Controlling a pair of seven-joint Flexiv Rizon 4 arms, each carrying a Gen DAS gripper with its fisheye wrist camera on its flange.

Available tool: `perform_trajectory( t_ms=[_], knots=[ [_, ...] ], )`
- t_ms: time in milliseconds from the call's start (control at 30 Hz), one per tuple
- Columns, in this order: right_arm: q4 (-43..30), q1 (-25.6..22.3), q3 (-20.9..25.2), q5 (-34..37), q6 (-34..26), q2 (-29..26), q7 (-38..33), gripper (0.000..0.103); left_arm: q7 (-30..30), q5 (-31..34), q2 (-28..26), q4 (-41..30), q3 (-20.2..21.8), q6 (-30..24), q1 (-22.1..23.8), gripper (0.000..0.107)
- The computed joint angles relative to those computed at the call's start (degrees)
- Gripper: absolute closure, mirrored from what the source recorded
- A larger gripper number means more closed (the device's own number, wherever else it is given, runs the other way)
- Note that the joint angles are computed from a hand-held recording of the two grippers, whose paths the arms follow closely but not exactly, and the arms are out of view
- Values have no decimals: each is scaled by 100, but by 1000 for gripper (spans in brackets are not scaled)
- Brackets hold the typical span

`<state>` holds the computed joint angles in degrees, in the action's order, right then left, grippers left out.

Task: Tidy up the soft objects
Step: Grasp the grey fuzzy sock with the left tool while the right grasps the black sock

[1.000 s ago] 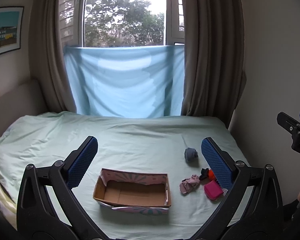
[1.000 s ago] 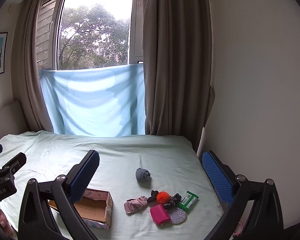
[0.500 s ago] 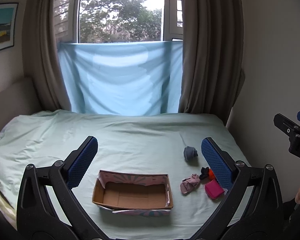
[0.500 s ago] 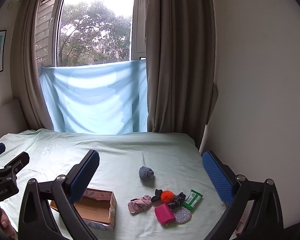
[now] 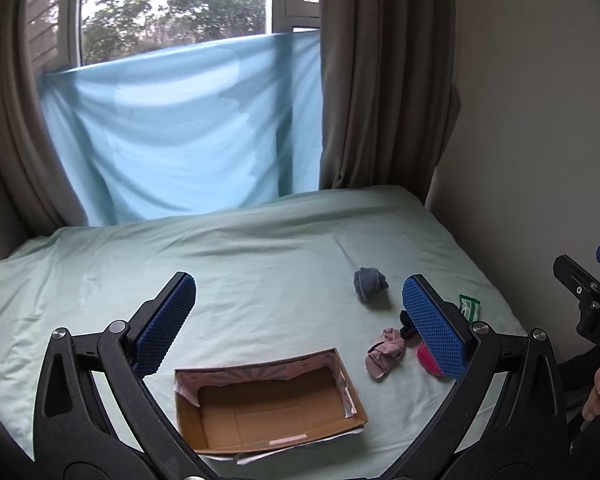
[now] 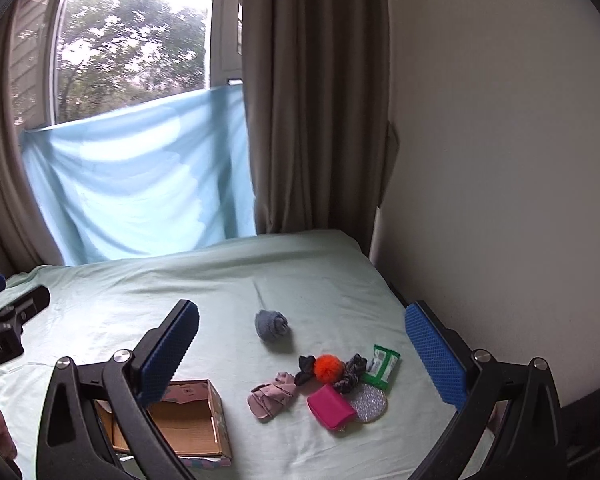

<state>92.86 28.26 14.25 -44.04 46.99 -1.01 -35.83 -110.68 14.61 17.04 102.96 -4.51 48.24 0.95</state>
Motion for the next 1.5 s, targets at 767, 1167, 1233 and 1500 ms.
perform_trajectory(
  t_ms=[767,1167,1233,1500],
  knots=[
    [-486,263,-684,1050,-300,-2039,798,1,2098,-1802,-4577,-2605,380,207,-545,4],
    [-1215,221,-751,2355,-94,-3441,992,29,2232,-1985,-6568,-4484,480,-737,-767,4],
    [-1313,229,-813,2457,-38,-3617,1022,29,2220,-2001,-6830,-4768,481,-823,-780,4],
    [-1826,135,-899,2790,-30,-4188,975,50,2247,-2122,-7658,-5820,413,-1230,-786,6]
  ],
)
